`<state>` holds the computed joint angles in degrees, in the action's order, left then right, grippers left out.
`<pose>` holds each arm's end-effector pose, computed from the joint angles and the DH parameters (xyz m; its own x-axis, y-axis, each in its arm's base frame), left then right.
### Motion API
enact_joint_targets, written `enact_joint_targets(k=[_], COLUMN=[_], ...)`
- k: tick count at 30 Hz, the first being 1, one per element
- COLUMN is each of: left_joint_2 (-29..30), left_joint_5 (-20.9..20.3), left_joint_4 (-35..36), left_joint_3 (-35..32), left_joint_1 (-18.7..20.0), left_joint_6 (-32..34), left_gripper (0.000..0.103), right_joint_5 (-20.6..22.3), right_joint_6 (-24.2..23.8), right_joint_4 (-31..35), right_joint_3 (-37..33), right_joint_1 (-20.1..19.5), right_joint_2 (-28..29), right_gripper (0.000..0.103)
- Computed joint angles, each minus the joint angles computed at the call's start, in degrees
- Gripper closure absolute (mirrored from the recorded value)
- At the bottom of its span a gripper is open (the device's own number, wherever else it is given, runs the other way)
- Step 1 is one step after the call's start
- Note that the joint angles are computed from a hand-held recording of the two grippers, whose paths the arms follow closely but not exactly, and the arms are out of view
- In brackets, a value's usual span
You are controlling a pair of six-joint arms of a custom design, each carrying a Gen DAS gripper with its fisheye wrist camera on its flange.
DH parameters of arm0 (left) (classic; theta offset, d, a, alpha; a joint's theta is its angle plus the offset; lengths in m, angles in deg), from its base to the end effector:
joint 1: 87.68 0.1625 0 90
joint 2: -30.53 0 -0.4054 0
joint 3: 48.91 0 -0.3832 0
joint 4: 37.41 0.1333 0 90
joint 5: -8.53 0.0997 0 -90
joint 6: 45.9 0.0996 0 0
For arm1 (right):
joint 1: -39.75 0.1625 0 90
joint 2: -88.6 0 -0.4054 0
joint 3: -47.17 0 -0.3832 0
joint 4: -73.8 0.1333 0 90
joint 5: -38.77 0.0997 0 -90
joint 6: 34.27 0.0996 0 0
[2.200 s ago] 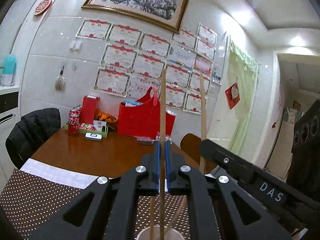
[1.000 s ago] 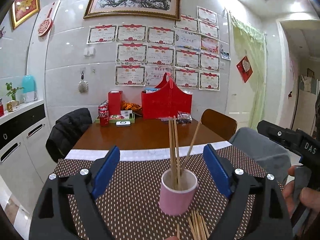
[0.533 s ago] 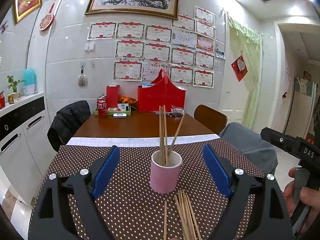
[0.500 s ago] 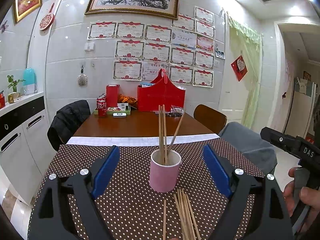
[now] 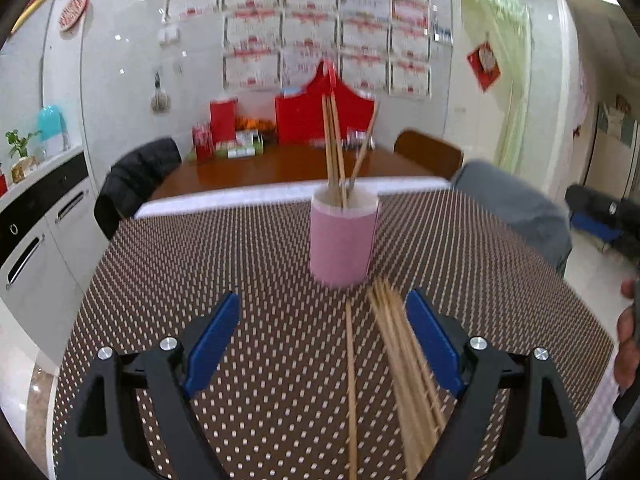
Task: Organize utensils
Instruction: 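Pinch a chopstick with the left tool while the right tool pinches another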
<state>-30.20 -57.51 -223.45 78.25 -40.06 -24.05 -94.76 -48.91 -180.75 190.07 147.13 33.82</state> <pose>-0.1973 -0.4740 0.1350 -0.5340 0.6732 -0.5116 0.8455 0.4220 -0.3272 0.1633 -0.3051 0.1907 -0.8452 0.3521 0.4020 -0.2932 0.3234 -0.8997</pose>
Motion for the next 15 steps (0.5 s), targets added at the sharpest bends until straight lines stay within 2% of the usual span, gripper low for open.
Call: enact_joint_targets(k=[2, 7, 15], left_joint_2=[0.6, 2.7, 5.6], left_joint_5=[0.6, 1.9, 1.0], left_joint_4=[1.6, 3.6, 4.7], left_joint_3=[-0.2, -0.8, -2.0], left_joint_1=[0.7, 2.5, 5.3], left_joint_6=[0.0, 0.5, 0.7], left_gripper=[0.019, 0.019, 0.019], right_joint_5=[-0.1, -1.1, -2.8], right_joint_6=[0.7, 3.6, 6.5], right_joint_4=[1.4, 9.9, 18.2], right_joint_3=[0.0, -0.8, -2.8], right_joint_1=[-0.7, -3.2, -7.2], right_joint_2=[0.5, 2.6, 7.6], right_gripper=[0.006, 0.006, 0.006])
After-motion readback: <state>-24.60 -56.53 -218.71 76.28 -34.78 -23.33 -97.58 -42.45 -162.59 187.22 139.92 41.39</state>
